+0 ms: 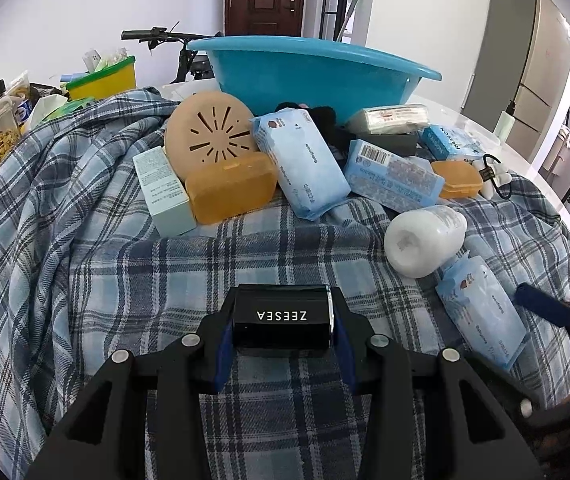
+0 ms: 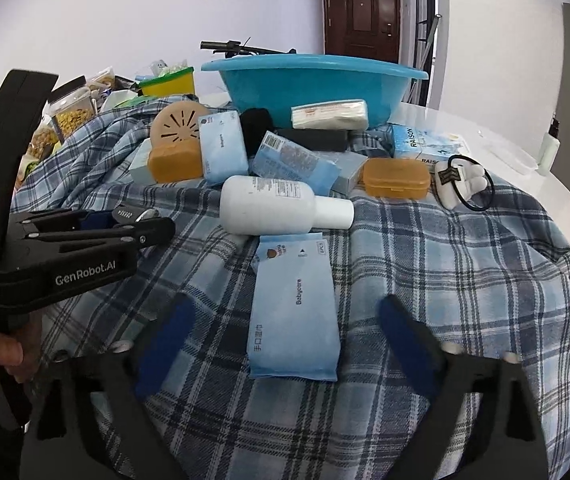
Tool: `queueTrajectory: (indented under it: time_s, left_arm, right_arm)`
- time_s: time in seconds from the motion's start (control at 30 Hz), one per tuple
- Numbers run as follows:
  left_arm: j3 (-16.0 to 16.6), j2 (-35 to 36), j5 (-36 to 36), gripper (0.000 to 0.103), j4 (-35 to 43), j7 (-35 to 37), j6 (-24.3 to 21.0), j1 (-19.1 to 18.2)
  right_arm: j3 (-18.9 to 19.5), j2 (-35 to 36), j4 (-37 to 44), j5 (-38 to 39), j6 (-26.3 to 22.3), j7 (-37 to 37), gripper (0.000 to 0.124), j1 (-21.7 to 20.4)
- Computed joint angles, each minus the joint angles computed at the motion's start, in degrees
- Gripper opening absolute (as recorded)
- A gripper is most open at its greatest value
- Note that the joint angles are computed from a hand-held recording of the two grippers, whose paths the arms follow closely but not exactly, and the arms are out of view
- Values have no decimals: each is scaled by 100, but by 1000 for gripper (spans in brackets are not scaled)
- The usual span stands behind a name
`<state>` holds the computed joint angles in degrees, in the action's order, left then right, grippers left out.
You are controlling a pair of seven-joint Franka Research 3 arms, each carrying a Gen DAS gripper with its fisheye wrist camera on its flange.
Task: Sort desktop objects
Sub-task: 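Hold the ZEESEA box in the left tool while the right grasps the blue Babycare pack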
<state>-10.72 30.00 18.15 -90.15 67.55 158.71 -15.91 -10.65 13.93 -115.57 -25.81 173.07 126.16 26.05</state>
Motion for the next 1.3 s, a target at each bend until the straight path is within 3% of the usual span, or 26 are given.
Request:
queueTrajectory:
  time_s: [0.07,0.1,0.17,0.27,0.37,0.77,1.0,1.2,1.3]
  left_arm:
    - [0,-14,-8,44,-16,4,13,9]
    - [4,-17,-6,44,-18,-1,19,7]
    - [0,-17,-9,44,-19,7,22,12]
    - [-5,-19,-18,44,-21,17,14,17]
    - [-14,-14,-28,44,-14,37,-3,19]
    - [5,-33,-9,44,-46,-11,50,2]
    - [-32,-34,-45,44,-35,52,6,29]
    - [-13,-26,-47,44,-27,43,9,14]
    - [-14,-16,-51,44,-22,43,11,18]
  right_arm:
    - [454,3,-59,632,76,-555,42,-394]
    - [620,-2,-97,953,130,-797,40,-539]
    - [599,-30,-174,1245,277,-963,40,-522]
    - [44,-80,-244,1032,410,-683,40,-42]
    - [-177,-113,-283,943,471,-558,40,129]
    - [-471,-271,-422,572,516,-142,39,217]
    - [174,-263,-433,1085,435,-683,39,-340]
    - [509,-217,-400,1627,410,-1369,41,-488]
    - [520,-175,-369,1810,399,-1541,57,-437]
